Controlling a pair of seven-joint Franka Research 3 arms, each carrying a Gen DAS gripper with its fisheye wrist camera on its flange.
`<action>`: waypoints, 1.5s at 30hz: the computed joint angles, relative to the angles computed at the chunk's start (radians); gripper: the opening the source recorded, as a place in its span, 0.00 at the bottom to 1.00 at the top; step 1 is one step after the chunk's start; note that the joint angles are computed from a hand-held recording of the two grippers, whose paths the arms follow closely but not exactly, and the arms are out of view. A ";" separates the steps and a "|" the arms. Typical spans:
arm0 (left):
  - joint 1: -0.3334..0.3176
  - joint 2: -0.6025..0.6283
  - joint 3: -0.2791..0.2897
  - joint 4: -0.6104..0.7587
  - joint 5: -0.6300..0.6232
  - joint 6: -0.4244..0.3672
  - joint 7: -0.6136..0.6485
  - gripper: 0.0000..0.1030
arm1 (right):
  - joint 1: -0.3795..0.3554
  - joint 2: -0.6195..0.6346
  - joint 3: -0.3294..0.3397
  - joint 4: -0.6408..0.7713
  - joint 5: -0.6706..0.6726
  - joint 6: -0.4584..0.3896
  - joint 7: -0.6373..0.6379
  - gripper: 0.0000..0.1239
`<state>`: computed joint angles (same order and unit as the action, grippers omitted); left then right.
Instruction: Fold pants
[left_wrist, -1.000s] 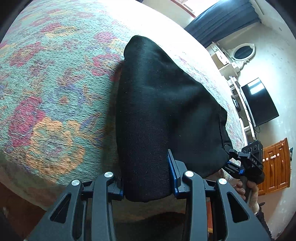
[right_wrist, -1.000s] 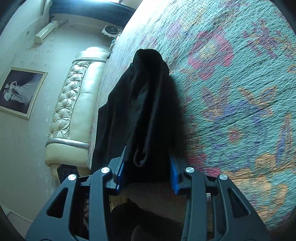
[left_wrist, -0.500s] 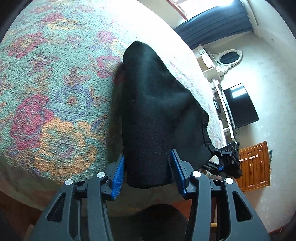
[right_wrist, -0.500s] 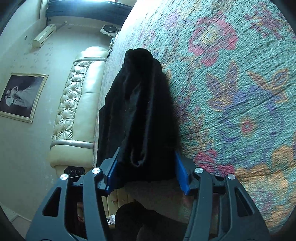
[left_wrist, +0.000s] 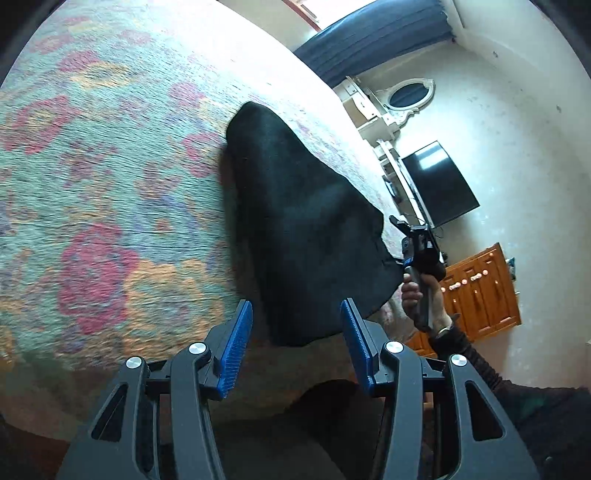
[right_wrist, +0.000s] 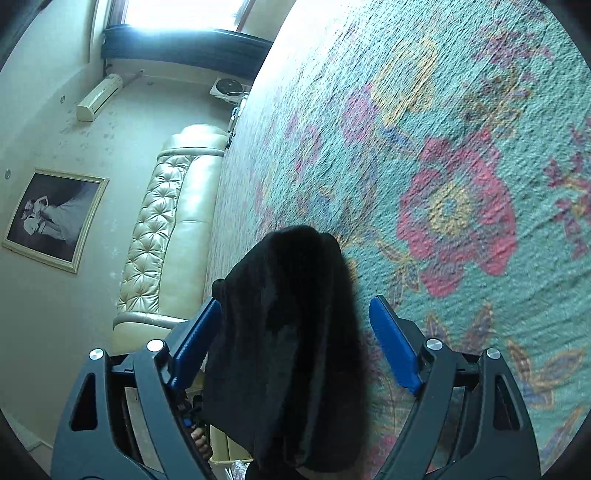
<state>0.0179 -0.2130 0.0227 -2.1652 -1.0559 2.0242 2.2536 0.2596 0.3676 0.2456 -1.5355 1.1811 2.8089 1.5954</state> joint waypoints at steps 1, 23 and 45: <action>0.004 -0.011 0.003 -0.008 -0.015 0.019 -0.003 0.48 | 0.003 0.017 -0.002 0.023 -0.012 -0.005 0.002 0.66; 0.032 0.453 -0.226 0.430 0.126 0.283 -0.206 0.30 | -0.033 0.146 0.035 0.180 -0.135 -0.119 -0.021 0.30; 0.022 0.573 -0.282 0.617 0.427 0.424 -0.382 0.24 | 0.068 0.434 -0.025 0.635 -0.499 -0.116 0.267 0.25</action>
